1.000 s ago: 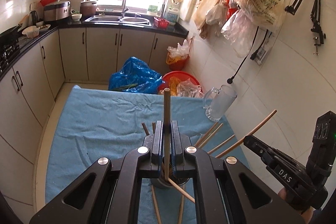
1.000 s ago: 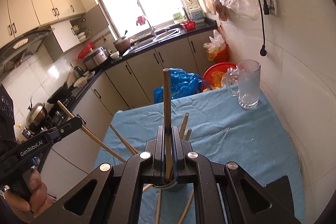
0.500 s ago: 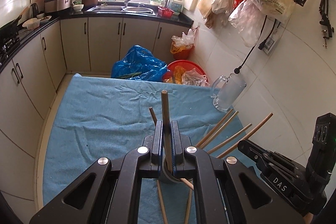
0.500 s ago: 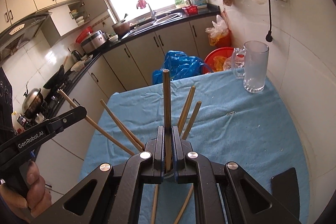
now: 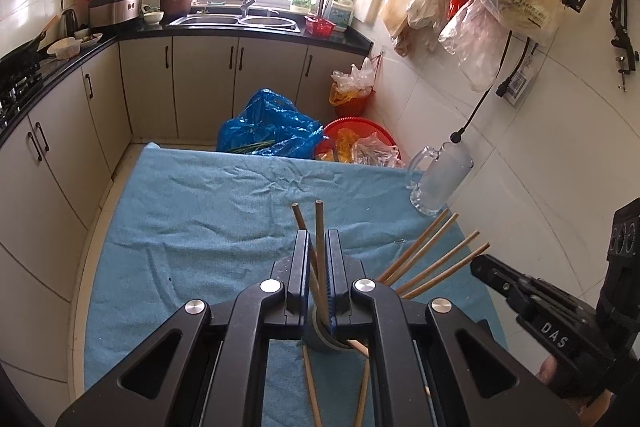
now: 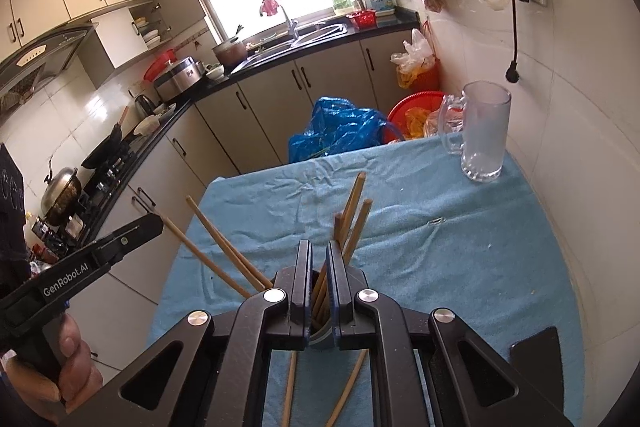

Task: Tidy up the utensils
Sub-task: 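Lower both held chopsticks down into the black holder, then open both tools to release the chopsticks into the holder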

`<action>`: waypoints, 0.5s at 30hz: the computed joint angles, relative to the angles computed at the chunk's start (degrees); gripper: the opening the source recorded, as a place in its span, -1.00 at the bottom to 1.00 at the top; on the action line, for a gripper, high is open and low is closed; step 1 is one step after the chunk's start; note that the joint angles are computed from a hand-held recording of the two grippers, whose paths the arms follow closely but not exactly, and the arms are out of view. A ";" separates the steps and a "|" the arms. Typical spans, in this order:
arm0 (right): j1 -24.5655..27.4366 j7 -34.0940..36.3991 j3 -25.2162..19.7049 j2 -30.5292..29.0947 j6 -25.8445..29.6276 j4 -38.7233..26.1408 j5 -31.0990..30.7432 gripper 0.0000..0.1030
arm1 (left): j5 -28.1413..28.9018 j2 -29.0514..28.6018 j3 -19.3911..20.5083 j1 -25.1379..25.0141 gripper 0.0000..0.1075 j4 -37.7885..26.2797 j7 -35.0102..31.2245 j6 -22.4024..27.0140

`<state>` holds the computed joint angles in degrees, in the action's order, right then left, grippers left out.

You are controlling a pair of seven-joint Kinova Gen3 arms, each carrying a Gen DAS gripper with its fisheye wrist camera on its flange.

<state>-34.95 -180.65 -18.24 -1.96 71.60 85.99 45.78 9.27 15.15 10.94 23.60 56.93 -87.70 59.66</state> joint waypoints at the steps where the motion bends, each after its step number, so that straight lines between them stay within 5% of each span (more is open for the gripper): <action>1: -0.15 -0.08 -0.20 -0.27 0.45 -0.01 0.46 -0.85 | 0.21 -0.44 -0.02 -0.15 -0.84 0.56 -0.06 -0.44; 4: -0.87 -1.04 -1.39 -0.68 4.02 -0.73 2.57 -0.53 | -0.09 -2.22 -0.44 -0.28 -0.36 2.29 1.04 -2.66; 6: -1.25 -2.29 -2.11 -1.30 6.08 -0.64 3.48 -0.17 | -0.79 -4.01 -0.79 -0.37 -0.25 4.46 2.17 -5.22; 9: -1.76 -4.26 -3.27 -1.82 10.19 -0.33 4.03 0.02 | -1.54 -6.16 -1.05 -1.02 -0.11 7.08 3.74 -7.13; 15: -1.10 -5.75 -3.46 -2.92 11.76 2.79 -1.51 0.06 | -6.76 -10.47 -1.41 -1.42 0.05 15.22 10.06 -9.82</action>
